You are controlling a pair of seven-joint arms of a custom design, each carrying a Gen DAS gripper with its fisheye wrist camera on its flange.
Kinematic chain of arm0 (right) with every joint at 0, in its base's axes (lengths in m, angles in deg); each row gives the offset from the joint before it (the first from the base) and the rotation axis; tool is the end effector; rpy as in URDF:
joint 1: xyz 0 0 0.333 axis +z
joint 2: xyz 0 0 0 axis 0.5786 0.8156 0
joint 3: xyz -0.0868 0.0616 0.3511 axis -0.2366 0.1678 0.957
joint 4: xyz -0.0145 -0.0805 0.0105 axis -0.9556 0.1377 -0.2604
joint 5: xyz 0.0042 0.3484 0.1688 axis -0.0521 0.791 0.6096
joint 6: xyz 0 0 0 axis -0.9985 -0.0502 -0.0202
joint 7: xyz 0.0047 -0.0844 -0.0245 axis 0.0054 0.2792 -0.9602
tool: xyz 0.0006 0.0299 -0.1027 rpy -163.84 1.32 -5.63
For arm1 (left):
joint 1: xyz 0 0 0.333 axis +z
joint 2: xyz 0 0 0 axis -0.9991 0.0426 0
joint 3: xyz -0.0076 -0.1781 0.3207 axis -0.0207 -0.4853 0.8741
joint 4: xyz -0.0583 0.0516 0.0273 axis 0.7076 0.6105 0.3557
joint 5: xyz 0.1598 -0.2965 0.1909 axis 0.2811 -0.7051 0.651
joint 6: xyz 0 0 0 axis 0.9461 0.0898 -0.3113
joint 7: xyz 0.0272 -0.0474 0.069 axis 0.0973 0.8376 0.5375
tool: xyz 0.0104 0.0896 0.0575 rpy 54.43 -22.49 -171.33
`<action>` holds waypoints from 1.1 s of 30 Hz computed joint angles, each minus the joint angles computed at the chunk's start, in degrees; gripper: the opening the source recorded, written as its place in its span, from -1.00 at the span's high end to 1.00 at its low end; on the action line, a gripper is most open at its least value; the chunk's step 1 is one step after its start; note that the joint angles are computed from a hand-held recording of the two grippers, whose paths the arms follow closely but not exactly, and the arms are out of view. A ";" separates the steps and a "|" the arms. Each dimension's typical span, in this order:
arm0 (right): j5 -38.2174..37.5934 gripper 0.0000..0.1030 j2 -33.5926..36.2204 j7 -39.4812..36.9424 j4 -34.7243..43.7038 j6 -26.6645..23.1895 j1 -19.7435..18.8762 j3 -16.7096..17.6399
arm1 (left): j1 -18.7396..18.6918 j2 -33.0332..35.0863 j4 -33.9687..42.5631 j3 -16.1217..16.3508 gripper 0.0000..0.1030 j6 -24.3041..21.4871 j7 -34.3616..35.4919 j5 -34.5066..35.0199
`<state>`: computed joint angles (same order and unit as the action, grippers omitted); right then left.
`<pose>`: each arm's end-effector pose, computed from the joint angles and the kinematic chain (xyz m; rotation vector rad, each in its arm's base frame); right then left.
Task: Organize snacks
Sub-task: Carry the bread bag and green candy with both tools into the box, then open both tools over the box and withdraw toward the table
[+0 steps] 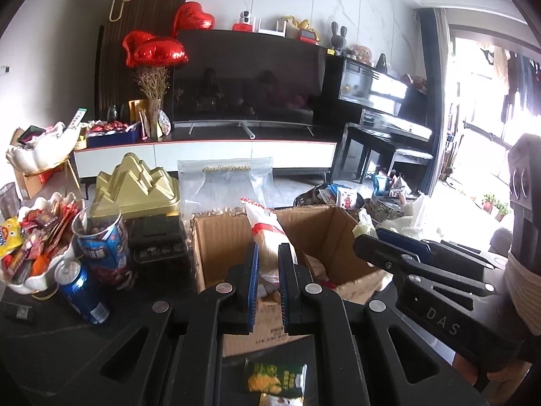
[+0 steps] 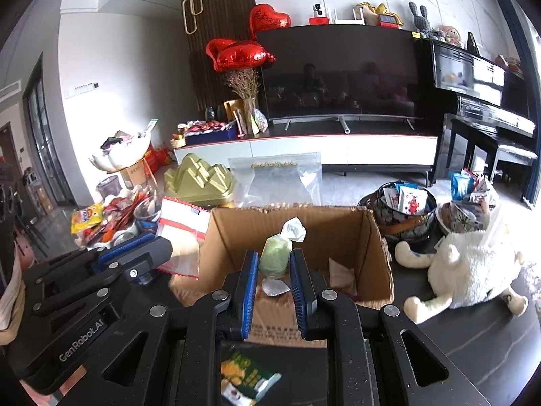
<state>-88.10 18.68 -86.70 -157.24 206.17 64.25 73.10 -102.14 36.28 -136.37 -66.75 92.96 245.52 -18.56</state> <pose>0.4720 0.3605 0.5445 -1.3449 1.8407 -0.9140 0.5507 -0.2829 0.5434 -1.0870 2.2331 -1.3537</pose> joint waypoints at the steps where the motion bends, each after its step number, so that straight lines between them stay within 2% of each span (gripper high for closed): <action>1: 0.12 0.59 0.37 -0.53 0.35 0.33 -0.24 -0.23 | -0.23 0.73 0.69 0.10 0.76 0.31 -0.87 0.96; 4: 0.29 0.59 1.25 -1.47 1.06 1.00 -0.67 -0.84 | -0.62 3.14 2.73 0.26 0.74 0.66 -5.61 6.76; 5: 0.61 0.59 1.49 -2.00 1.19 1.36 -0.83 -1.07 | -0.64 3.64 2.95 0.22 0.69 0.94 -7.80 9.21; 6: 0.61 0.59 1.67 -2.15 1.28 1.54 -0.88 -1.22 | -0.92 4.19 3.10 0.51 0.54 1.24 -10.60 12.42; 7: 0.74 0.53 1.90 -2.53 1.37 1.67 -0.94 -1.39 | -0.58 4.41 3.13 0.16 0.47 1.36 -11.53 13.63; 8: 1.04 0.31 1.79 -2.64 1.12 1.46 -0.89 -1.45 | 0.05 4.52 2.91 -0.67 0.41 2.17 -11.33 13.59; 10: 1.00 0.16 1.62 -1.57 0.81 -0.06 -0.54 -1.35 | 1.01 4.29 1.88 -1.82 0.37 3.81 -11.76 14.69; 13: 1.19 0.15 0.98 -1.56 -0.13 -1.49 -0.10 -0.91 | 3.47 2.70 -0.45 -4.50 0.23 5.14 -9.79 12.77; 17: 1.29 -0.01 -0.23 -0.62 -1.75 -2.10 0.43 -0.04 | 4.29 -0.38 -3.65 -5.25 0.07 4.76 -5.13 7.41; 22: 0.15 -0.14 -1.94 1.70 -4.18 -3.35 1.47 1.59 | 1.52 -4.47 -8.10 -2.57 -0.01 5.02 -1.26 2.33; 28: 0.61 -0.15 -3.82 4.17 -7.28 -4.29 2.45 3.40 | -2.83 -8.61 -12.93 1.22 -0.09 5.38 1.59 -3.04; 33: 0.13 -0.26 -5.00 6.64 -9.72 -5.71 3.26 4.79 | -6.44 -10.61 -16.05 3.57 -0.15 6.91 6.51 -9.05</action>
<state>-87.98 13.69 -80.06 -166.95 200.47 67.51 77.89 -108.58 25.67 -152.42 -63.18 99.88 252.02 -27.60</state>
